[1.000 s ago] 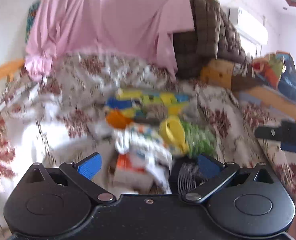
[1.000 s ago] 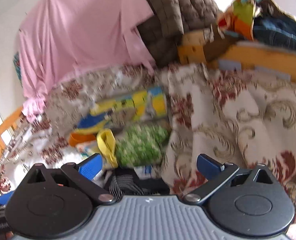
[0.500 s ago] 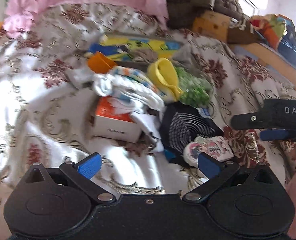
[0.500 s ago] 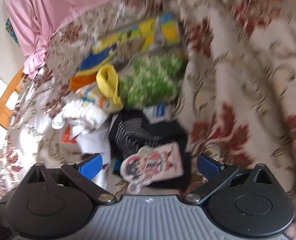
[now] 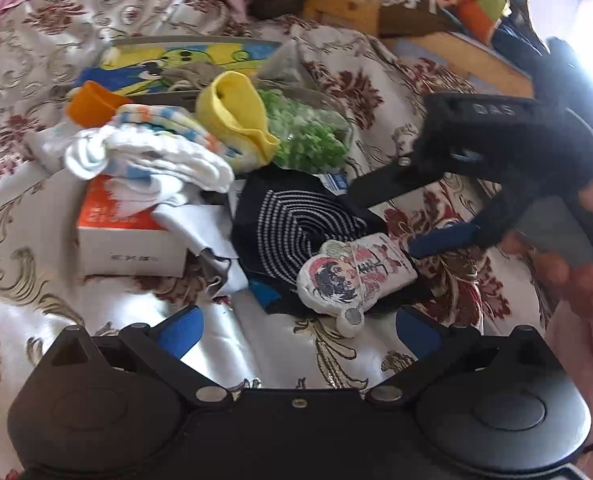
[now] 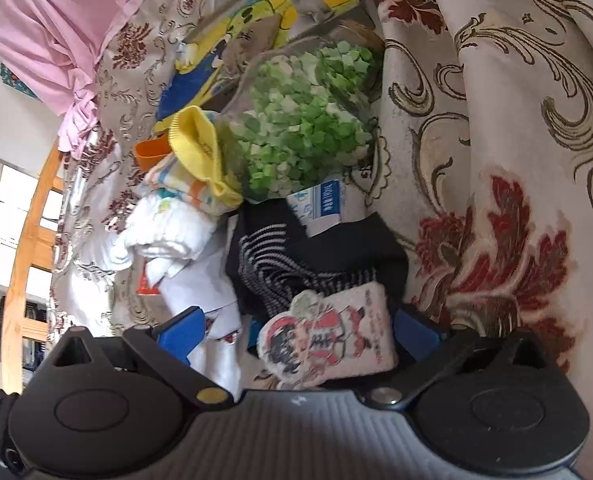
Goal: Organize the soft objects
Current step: 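Move both grippers back over the pile of soft items, then grasp the pink cartoon-printed sock card with the right gripper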
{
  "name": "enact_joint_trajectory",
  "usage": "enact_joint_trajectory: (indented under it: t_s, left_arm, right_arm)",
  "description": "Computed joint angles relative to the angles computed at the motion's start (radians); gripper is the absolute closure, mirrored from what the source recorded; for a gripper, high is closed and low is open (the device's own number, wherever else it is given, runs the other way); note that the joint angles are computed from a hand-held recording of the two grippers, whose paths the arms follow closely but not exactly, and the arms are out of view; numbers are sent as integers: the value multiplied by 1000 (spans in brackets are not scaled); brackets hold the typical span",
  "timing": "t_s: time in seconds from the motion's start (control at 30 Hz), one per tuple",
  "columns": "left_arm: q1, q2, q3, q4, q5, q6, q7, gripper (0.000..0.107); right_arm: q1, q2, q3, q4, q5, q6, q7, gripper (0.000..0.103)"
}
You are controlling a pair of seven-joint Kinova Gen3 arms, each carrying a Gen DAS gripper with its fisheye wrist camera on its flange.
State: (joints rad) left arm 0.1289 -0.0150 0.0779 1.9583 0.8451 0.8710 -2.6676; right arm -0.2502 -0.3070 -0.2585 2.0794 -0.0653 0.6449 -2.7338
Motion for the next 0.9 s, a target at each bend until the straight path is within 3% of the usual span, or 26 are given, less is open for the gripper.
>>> enact_joint_trajectory:
  t_s: [0.2,0.37,0.63,0.73,0.83,0.9]
  left_arm:
    - [-26,58,-3,-46,29,57,35,11]
    - [-56,83,3,-65,43,101,107,14]
    - [-54,62,11,-44,61,100,26,14]
    - [-49,62,13,-39,61,95,10,14]
    - [-44,71,14,-44,57,88,29,14]
    - [-47,80,14,-49,64,94,33,14]
  right_arm:
    - [-51,19,99,37,-122,-53,112,0]
    - [-64,-28,125,79,-201,-119,169,1]
    - [-158,-67,239,133,-343,-200,319,1]
    - [-202,-28,283,118,-405,-187,402,10]
    - [-128,-7,217,91,-374,-147,380,25]
    - [-93,-6,181,88,-357,-135,354,43]
